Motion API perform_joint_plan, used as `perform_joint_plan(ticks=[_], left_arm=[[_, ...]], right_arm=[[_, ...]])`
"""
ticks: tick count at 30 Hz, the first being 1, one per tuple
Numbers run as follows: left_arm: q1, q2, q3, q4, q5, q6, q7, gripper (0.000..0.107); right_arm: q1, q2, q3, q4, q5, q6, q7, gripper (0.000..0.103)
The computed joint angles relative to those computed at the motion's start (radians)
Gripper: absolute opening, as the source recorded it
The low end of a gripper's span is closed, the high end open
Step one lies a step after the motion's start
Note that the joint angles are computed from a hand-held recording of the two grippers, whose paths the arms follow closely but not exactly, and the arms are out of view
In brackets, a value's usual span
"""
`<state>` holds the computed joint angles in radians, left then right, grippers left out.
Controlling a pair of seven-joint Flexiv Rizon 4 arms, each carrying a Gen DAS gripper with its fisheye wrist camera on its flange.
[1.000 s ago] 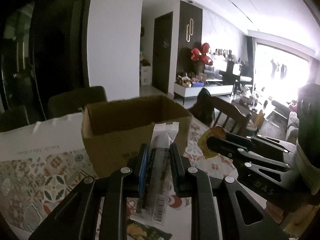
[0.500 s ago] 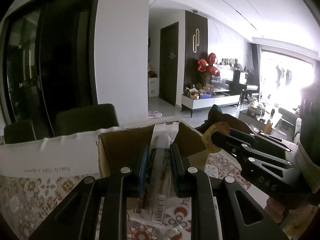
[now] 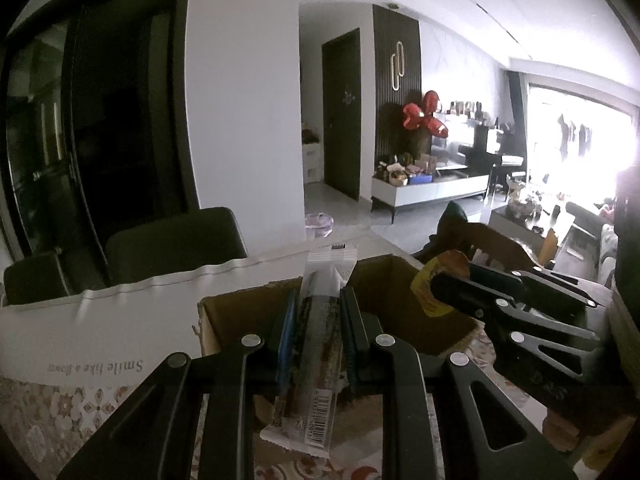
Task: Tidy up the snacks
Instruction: 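Carry both snacks over the box and open both tools to drop them, then reach both tools back to the green cracker pack and small clear packet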
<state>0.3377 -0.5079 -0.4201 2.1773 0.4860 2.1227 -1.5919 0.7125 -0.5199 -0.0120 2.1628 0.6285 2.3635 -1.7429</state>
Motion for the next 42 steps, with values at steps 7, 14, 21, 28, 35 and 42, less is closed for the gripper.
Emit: perform_joint_plan(ticks=[7,14,21,28,35,42], left_arm=[[-0.038,-0.064,0.014,-0.068,-0.057,-0.039,0.039,0.024],[-0.175,-0.058,0.161,-0.037,-0.181,0.052,0.069,0.059],[-0.351,-0.001,0.336,0.101,-0.364,0.187,0.118,0.066],[-0.316,0.053,0.337,0.215,-0.325,0.237,0.072,0.067],[-0.348,0.091,0.371,0.329,-0.372,0.288,0.057,0.069],[-0.41,0.094,0.411,0.416,-0.448,0.3,0.068,0.07]], right_arm=[[-0.012,-0.045,-0.04,-0.06,-0.021,-0.084,0.024,0.02],[-0.007,-0.059,-0.09,-0.071,-0.055,-0.161,0.095,0.043],[0.049,-0.05,-0.114,-0.019,-0.022,-0.103,0.107,0.043],[0.061,-0.013,-0.053,0.047,0.01,-0.025,0.077,0.043],[0.101,0.001,-0.01,0.089,0.093,0.046,-0.009,0.043],[0.093,0.002,0.04,0.13,0.08,0.056,-0.061,0.043]])
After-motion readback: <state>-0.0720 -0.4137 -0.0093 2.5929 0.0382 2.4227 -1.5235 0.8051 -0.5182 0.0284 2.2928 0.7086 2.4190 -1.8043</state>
